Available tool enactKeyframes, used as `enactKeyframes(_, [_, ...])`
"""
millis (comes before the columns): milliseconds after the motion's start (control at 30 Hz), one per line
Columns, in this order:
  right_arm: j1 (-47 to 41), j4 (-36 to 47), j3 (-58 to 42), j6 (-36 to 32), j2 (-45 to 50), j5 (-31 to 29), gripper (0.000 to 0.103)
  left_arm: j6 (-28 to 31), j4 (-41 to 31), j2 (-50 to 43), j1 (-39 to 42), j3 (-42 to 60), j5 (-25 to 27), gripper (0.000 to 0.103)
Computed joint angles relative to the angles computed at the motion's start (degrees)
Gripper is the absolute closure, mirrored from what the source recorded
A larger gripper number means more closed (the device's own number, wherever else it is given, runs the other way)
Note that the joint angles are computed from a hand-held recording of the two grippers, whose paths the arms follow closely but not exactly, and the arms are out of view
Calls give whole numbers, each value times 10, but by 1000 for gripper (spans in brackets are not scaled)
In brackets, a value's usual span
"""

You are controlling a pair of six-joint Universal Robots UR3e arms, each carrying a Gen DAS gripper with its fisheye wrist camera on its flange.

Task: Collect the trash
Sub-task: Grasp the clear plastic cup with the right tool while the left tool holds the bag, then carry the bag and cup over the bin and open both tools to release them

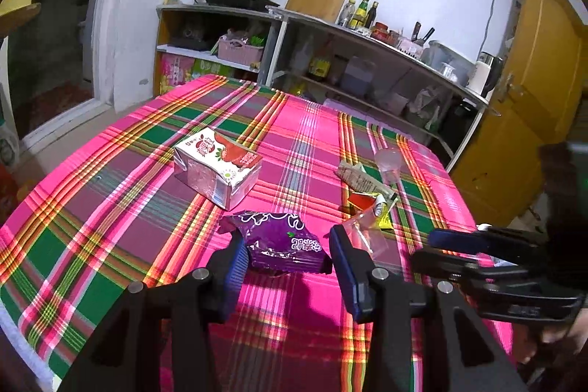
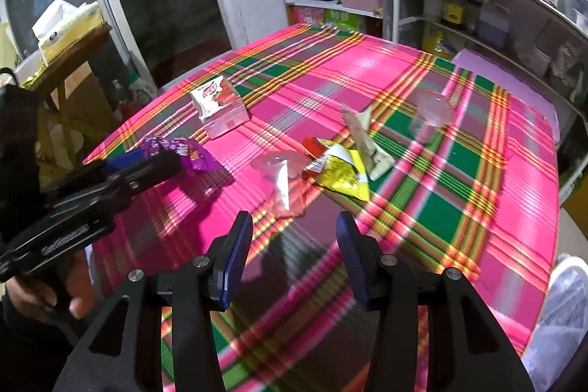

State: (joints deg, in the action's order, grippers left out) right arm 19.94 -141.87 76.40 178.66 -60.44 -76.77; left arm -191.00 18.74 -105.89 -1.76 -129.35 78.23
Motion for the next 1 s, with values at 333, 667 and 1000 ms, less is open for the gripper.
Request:
enactKeyframes(333, [24, 56, -138, 1, 100, -13, 66, 9, 15, 0, 23, -21, -26, 59])
enactKeyframes(667, [26, 19, -84, 12, 65, -18, 76, 12, 17, 6, 24, -29, -28, 59])
enactKeyframes(1000, [0, -69, 117, 35, -90, -12, 76, 5, -11, 42, -32, -21, -3, 59])
